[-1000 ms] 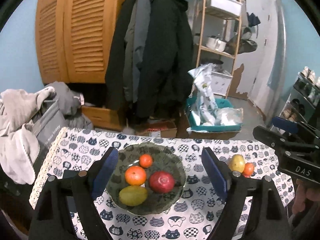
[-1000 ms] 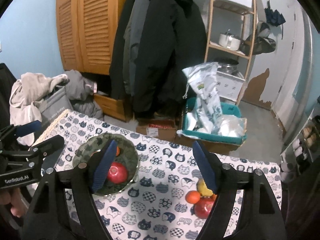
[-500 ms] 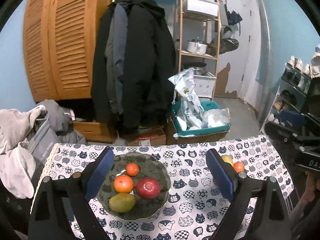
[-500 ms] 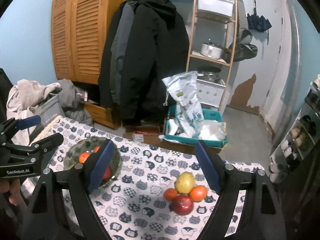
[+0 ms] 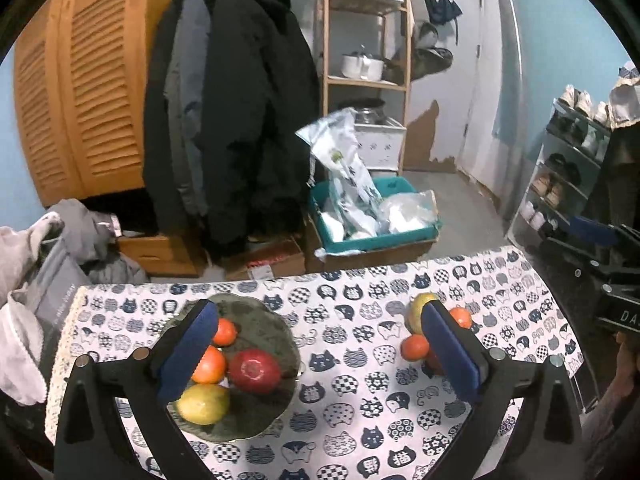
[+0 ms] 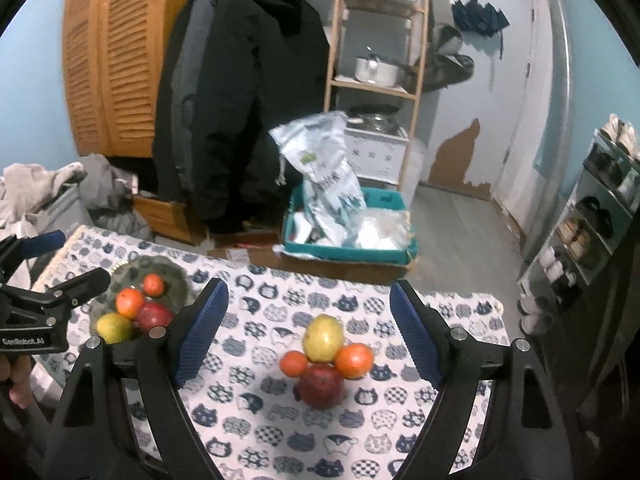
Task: Organize fruits
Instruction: 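Lift both tools away from the bowl back toward the remaining fruit, then close the right tool on the red pomegranate while the left tool grasps a tangerine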
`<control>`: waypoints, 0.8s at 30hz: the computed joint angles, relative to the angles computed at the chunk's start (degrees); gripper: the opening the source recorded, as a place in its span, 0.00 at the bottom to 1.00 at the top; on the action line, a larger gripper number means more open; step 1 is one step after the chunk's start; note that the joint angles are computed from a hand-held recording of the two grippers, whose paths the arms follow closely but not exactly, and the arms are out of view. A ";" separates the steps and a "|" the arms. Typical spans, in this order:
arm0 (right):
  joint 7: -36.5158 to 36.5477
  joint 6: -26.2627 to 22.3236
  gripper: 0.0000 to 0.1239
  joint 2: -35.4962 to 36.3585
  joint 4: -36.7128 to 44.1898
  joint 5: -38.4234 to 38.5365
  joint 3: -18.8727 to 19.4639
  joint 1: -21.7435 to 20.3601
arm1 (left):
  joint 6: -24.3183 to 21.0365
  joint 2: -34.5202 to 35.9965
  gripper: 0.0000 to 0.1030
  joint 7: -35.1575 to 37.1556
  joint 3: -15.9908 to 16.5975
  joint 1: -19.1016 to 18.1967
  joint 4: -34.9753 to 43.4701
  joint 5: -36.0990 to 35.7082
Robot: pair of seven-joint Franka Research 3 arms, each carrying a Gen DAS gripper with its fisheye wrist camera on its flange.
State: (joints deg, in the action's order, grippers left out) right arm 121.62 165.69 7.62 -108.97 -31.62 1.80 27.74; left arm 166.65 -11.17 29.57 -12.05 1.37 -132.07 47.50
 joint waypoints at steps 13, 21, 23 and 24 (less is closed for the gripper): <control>-6.28 -4.31 0.66 4.38 0.04 8.45 -0.20 -1.98 | -2.31 9.98 0.99 8.37 1.79 -5.12 6.22 -7.89; -13.73 -6.85 0.66 9.57 2.46 18.53 -0.05 -2.44 | -5.56 16.80 0.99 13.25 3.12 -7.85 10.40 -12.83; -15.47 -7.95 0.66 10.93 3.38 20.83 0.04 -2.46 | -6.08 18.56 0.99 15.21 3.19 -8.10 11.46 -14.83; -16.34 -8.66 0.66 11.87 3.95 22.03 0.16 -2.50 | -6.54 19.38 0.99 15.80 3.28 -8.31 11.95 -15.59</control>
